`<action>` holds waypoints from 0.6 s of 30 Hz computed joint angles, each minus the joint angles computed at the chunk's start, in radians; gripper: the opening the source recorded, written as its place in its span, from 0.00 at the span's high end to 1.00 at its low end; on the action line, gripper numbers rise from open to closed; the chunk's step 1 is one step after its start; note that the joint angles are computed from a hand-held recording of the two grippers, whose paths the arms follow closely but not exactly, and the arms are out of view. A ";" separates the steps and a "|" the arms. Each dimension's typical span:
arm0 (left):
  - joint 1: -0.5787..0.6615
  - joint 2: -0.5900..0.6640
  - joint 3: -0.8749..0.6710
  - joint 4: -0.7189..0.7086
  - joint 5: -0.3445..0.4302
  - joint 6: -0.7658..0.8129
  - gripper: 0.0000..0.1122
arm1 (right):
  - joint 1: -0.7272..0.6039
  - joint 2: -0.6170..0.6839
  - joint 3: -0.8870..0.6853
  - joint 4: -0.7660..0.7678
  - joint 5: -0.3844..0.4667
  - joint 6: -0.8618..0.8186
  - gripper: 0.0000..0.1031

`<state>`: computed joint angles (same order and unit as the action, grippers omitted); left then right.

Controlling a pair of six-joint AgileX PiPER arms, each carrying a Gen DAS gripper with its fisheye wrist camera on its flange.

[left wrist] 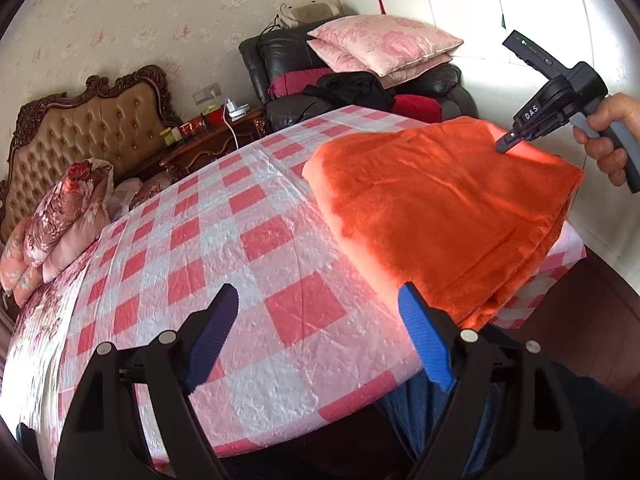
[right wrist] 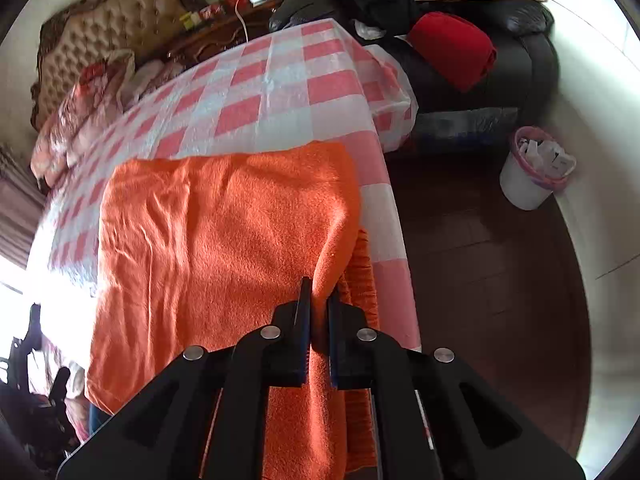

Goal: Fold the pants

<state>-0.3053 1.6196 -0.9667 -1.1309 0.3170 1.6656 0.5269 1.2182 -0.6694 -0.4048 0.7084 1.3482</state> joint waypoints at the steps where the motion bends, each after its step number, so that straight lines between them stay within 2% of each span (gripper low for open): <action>1: 0.005 0.007 -0.017 0.029 0.032 -0.041 0.27 | 0.017 0.003 -0.004 -0.021 0.021 0.037 0.89; 2: 0.016 0.020 -0.048 0.076 0.085 -0.110 0.29 | 0.045 0.021 -0.020 -0.058 0.073 0.088 0.72; 3: 0.027 0.042 -0.091 0.121 0.150 -0.193 0.35 | 0.074 0.037 -0.038 -0.094 0.136 0.137 0.46; 5: 0.041 0.117 -0.201 0.215 0.303 -0.357 0.40 | 0.153 0.057 -0.061 -0.190 0.278 0.265 0.21; 6: 0.043 0.170 -0.267 0.274 0.384 -0.449 0.43 | 0.168 0.052 -0.057 -0.201 0.302 0.288 0.21; 7: 0.041 0.208 -0.310 0.314 0.432 -0.515 0.46 | 0.160 0.042 -0.043 -0.193 0.286 0.289 0.21; 8: 0.037 0.250 -0.352 0.362 0.469 -0.596 0.48 | 0.141 0.033 -0.026 -0.178 0.249 0.275 0.26; 9: 0.036 0.274 -0.377 0.395 0.492 -0.646 0.48 | 0.116 0.027 -0.005 -0.149 0.192 0.241 0.41; 10: 0.040 0.296 -0.400 0.413 0.527 -0.675 0.49 | 0.103 0.027 0.007 -0.135 0.151 0.220 0.48; 11: 0.045 0.309 -0.412 0.412 0.557 -0.678 0.59 | 0.107 0.021 0.018 -0.143 0.125 0.232 0.58; 12: 0.047 0.315 -0.420 0.409 0.583 -0.665 0.76 | 0.109 0.011 0.030 -0.153 0.092 0.243 0.70; 13: 0.037 0.307 -0.411 0.419 0.570 -0.655 0.79 | 0.107 0.010 0.034 -0.157 0.067 0.244 0.76; 14: 0.019 0.289 -0.388 0.443 0.523 -0.645 0.83 | 0.107 0.021 0.026 -0.166 0.066 0.250 0.79; 15: -0.003 0.274 -0.366 0.472 0.468 -0.635 0.90 | 0.108 0.039 0.014 -0.181 0.069 0.257 0.79; 16: -0.017 0.275 -0.363 0.492 0.429 -0.635 0.92 | 0.100 0.052 0.006 -0.195 0.059 0.253 0.79; 18: -0.012 0.320 -0.417 0.495 0.443 -0.663 0.92 | 0.063 0.065 0.011 -0.223 0.009 0.256 0.80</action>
<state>-0.3172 1.9394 -1.3841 -0.6356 0.7602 1.0029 0.5902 1.2827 -0.6581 -0.6275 0.7169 1.6044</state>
